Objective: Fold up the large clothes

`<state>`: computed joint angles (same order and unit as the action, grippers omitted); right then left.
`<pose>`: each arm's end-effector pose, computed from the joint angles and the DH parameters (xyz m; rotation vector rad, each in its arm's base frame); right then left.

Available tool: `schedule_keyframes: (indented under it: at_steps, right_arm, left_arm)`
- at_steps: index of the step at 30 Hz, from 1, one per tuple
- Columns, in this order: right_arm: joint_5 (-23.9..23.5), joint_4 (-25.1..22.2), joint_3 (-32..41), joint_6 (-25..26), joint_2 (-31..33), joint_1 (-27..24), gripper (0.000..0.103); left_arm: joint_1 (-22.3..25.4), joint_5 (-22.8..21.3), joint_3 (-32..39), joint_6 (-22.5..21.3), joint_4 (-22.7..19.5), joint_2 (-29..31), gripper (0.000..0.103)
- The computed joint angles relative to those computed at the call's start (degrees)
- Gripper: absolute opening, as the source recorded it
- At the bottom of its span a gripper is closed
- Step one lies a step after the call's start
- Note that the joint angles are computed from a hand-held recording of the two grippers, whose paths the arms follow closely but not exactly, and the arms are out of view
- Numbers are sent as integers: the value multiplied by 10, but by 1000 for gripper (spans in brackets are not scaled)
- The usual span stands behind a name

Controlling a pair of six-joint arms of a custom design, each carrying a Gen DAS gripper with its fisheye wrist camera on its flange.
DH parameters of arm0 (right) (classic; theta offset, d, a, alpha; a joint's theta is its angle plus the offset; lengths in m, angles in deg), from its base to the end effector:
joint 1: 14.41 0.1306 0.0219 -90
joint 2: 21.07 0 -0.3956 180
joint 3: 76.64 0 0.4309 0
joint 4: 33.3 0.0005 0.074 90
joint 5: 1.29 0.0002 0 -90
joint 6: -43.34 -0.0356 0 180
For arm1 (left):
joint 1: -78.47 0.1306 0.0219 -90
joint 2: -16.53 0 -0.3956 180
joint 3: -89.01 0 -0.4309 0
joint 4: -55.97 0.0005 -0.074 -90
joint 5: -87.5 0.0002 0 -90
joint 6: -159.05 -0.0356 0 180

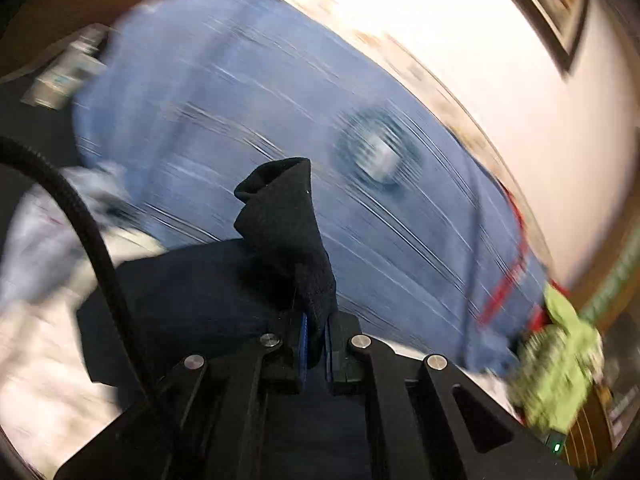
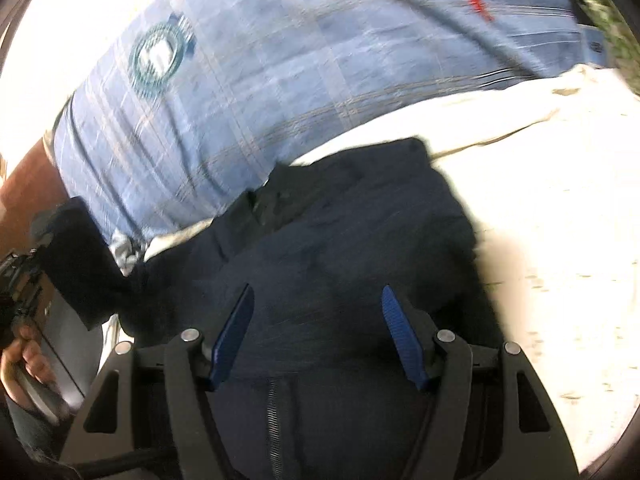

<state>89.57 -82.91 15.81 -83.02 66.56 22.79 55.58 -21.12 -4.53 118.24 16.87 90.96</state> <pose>0.4089 0.3091 0.4847 -0.0102 2.4359 0.5926 0.4031 -0.1584 0.5523 -0.6626 1.9377 -0.4635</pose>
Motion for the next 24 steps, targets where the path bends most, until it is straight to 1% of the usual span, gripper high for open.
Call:
schedule_keyframes:
  at_steps: [2,3,5,6,8,9,10,11,12,13,14,15,17,18,19,21,22,24]
  right_arm:
    - [4,-2,-15,-1,-24,-19,67]
    - [6,-2,-20,-1,-31,-25,67]
    - [11,-5,-29,-2,-44,-39,67]
    - [12,-6,-33,-3,-52,-47,67]
    - [11,-7,-42,-6,-62,-62,67]
    - [7,-5,-45,-8,-66,-69,67]
    - [2,-3,-48,-9,-68,-76,67]
    - [-6,0,-50,-9,-69,-81,68]
    - [-10,5,-49,-9,-67,-84,68]
    - [-10,7,-48,-8,-65,-82,69]
    - [-9,7,-45,-3,-62,-81,76]
    - [-7,1,-36,7,-53,-78,79]
    - [-26,-1,-19,26,-35,-72,81]
    - [-41,-8,-9,31,-22,-70,81]
    - [-54,-12,-6,32,-17,-69,81]
    - [-80,-23,11,38,9,-60,81]
    - [-77,-32,19,48,24,-50,81]
    - [-59,-55,39,59,49,-34,81]
  left_arm:
    - [-30,9,24,-7,8,39,4]
    - [-54,19,41,-12,12,72,4]
    - [-82,32,57,-10,15,107,4]
    - [-100,49,60,-3,25,129,4]
    - [-128,48,67,-9,21,156,5]
    - [-139,48,75,-15,11,176,6]
    - [-148,62,88,-18,-14,199,17]
    - [-151,86,95,-21,-29,215,46]
    - [-155,121,110,-25,-60,236,61]
    - [-161,120,117,-25,-82,246,79]
    - [-167,110,114,-28,-83,244,80]
    - [-173,96,105,-36,-74,236,81]
    - [-177,82,88,-40,-64,212,83]
    - [-179,61,77,-42,-66,194,83]
    - [-181,17,64,-40,-75,171,84]
    - [-180,-42,47,-30,-92,138,90]
    - [-178,-75,38,-21,-103,120,94]
    - [-172,-128,36,-4,-141,94,96]
